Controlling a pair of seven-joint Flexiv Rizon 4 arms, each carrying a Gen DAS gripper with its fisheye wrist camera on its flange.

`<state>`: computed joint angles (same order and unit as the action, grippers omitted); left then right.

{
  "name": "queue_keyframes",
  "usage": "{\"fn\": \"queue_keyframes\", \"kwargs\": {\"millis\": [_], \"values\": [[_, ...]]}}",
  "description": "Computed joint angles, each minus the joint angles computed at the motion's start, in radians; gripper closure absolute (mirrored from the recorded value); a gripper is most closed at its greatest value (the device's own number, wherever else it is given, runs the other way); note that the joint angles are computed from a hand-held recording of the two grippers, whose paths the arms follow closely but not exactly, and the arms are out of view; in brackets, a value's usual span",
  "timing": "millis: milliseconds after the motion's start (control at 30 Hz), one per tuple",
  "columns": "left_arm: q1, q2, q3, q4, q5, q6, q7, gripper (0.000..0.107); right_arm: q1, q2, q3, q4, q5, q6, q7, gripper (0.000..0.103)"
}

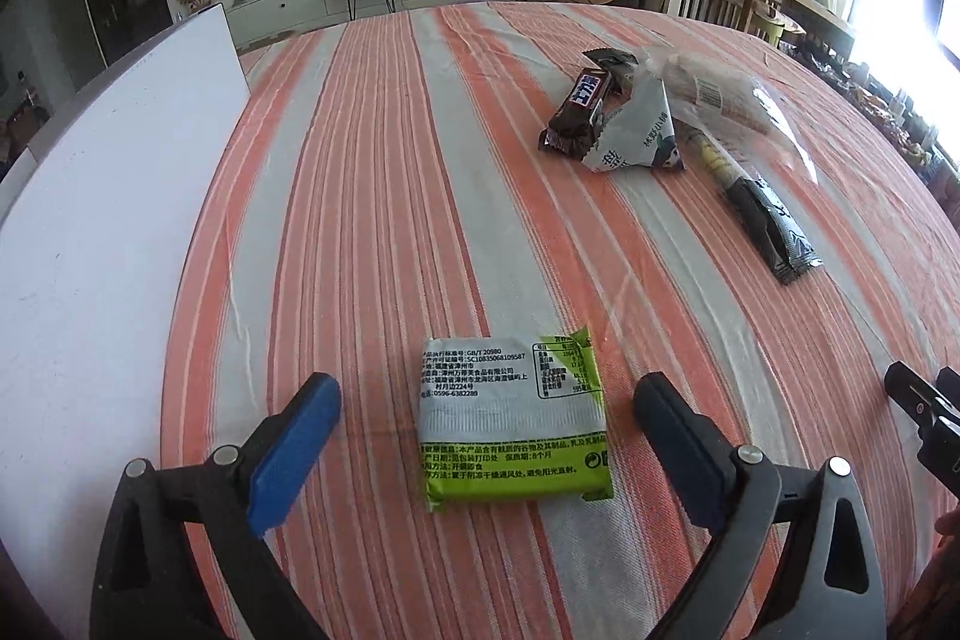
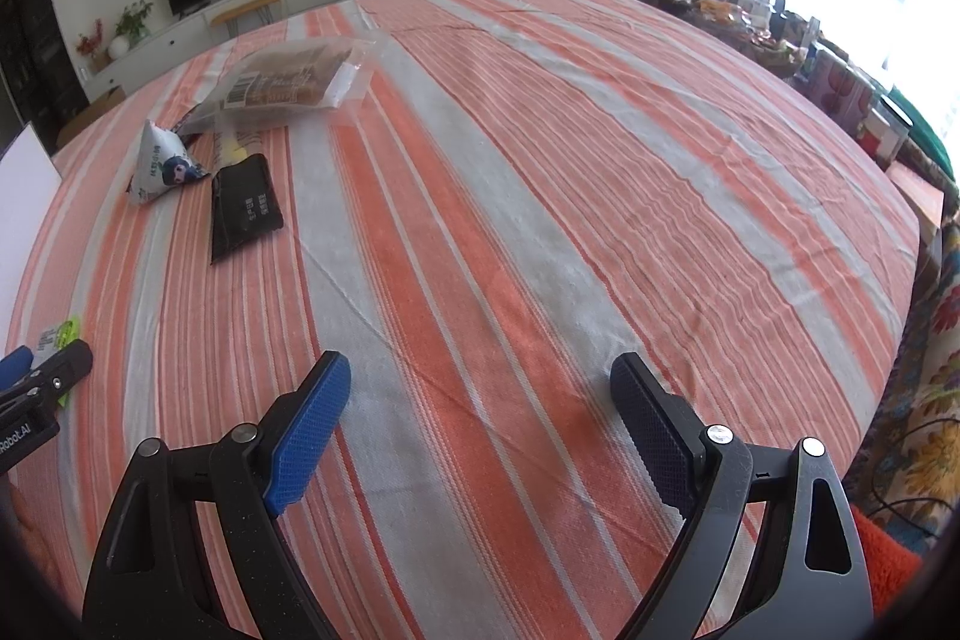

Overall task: Organize snacks
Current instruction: 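Grasp the black-capped clear snack stick with the right gripper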

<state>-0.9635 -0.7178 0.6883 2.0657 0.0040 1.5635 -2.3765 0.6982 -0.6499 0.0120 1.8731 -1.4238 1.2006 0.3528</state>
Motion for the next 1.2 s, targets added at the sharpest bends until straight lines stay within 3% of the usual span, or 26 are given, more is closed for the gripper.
{"fn": "queue_keyframes", "kwargs": {"millis": [833,933,1033,1100,1200], "values": [[0.023,0.006,-0.013,-0.016,0.044,-0.016,-0.029,0.004,-0.002,0.001,0.001,0.001,-0.003,0.003,0.001,0.012],[0.024,0.006,-0.014,-0.017,0.048,-0.017,-0.032,0.004,-0.011,0.003,-0.003,0.004,-0.024,0.026,0.021,0.012],[0.025,0.007,-0.014,-0.018,0.052,-0.017,-0.036,0.004,-0.054,-0.004,-0.002,-0.008,-0.075,0.126,0.068,0.012],[0.026,0.007,-0.015,-0.018,0.055,-0.018,-0.038,0.004,-0.08,-0.029,0.018,-0.045,-0.02,0.183,-0.013,0.012],[0.029,0.007,-0.016,-0.019,0.059,-0.018,-0.04,0.004,-0.092,-0.093,0.101,-0.155,0.211,0.154,-0.366,0.012]]}}
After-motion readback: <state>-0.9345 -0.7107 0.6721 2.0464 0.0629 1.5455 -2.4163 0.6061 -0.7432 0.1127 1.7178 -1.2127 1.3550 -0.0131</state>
